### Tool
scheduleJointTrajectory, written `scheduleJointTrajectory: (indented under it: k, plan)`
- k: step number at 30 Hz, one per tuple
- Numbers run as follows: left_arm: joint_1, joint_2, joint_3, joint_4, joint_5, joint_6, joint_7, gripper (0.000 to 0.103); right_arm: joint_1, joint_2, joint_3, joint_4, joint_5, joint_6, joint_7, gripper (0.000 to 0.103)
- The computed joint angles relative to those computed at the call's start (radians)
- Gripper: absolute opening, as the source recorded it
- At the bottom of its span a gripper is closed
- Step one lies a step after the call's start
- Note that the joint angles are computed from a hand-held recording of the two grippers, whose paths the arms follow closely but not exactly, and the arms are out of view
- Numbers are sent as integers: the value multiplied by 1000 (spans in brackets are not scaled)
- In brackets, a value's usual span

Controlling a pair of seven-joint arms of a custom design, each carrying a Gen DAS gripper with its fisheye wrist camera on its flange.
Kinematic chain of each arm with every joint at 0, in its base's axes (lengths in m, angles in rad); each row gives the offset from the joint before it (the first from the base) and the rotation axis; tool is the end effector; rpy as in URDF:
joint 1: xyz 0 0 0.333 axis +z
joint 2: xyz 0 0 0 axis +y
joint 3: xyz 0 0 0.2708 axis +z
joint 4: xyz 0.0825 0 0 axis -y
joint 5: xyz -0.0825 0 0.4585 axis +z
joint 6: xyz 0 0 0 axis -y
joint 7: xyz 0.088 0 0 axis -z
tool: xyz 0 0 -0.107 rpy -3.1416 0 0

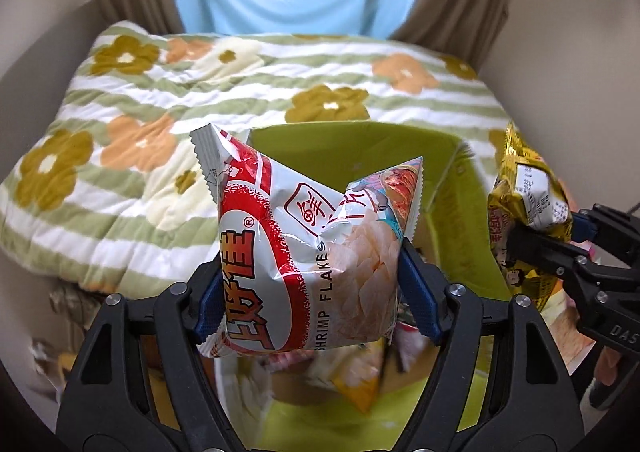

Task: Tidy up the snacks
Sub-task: 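Carry both bags over the box and open both tools to drop them inside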

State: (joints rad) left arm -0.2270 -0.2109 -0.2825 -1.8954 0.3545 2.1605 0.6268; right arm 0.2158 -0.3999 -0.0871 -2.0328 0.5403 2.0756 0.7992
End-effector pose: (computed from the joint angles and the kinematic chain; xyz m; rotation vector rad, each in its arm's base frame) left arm 0.5412 -0.2993 0.5881 -2.1384 1.5806 -0.5959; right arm 0.5521 0.0921 0.6167 -2.2395 0.9877 -0.1683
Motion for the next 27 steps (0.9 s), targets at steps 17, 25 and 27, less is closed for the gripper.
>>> scheduleJointTrajectory:
  k: [17, 25, 27]
  plan:
    - [-16, -14, -1, -47, -28, -19, 15, 102, -6, 123, 50, 78, -104, 7, 224, 36]
    - [-17, -54, -20, -72, -14, -64, -39, 102, -7, 181, 62, 123, -107, 13, 219, 36]
    - [-17, -70, -22, -83, -11, -69, -49, 102, -9, 184, 63, 122, -107, 5, 219, 38]
